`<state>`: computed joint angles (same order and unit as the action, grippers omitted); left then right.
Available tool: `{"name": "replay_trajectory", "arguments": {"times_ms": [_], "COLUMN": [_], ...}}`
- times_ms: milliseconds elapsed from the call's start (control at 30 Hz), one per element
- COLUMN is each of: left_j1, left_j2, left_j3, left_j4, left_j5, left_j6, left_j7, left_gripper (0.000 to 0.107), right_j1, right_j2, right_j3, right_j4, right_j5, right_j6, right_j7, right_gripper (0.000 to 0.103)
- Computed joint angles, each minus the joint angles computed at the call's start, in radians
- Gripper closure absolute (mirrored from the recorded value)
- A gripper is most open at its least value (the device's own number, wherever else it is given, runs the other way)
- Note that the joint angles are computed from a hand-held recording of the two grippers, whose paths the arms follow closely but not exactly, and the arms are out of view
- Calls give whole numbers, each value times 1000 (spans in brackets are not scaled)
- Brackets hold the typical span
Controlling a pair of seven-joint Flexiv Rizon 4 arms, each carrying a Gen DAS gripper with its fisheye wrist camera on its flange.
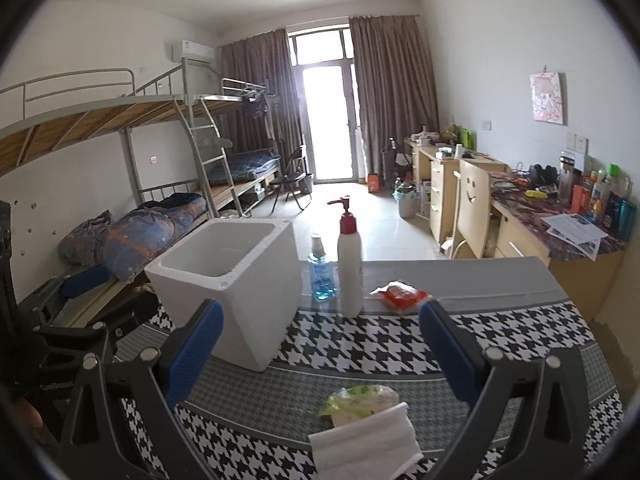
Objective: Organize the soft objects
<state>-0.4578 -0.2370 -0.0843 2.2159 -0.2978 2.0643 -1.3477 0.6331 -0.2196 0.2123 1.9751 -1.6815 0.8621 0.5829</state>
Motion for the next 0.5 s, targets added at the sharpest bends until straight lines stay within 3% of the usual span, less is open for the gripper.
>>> {"name": "replay_trajectory", "arguments": {"times_ms": [233,367,500], "left_j1": [2,71,26], "left_j2": [-11,-3,-14], "left_j3": [-10,-63,-35], "left_j4": [3,2,4], "left_j5": [22,116,92], "left_j6": [20,-12,7], "left_j7": [-16,-94,-88], "left_gripper": [5,5,5], "right_j1": [11,4,-1], "right_j2": [23,35,41], "right_j3": [14,18,21], "right_j4": [36,58,72], "right_j5": [24,22,29], "right_j6": [-59,-61,-61], "right_j7": [8,32,41], "right_gripper": [3,3,3]}}
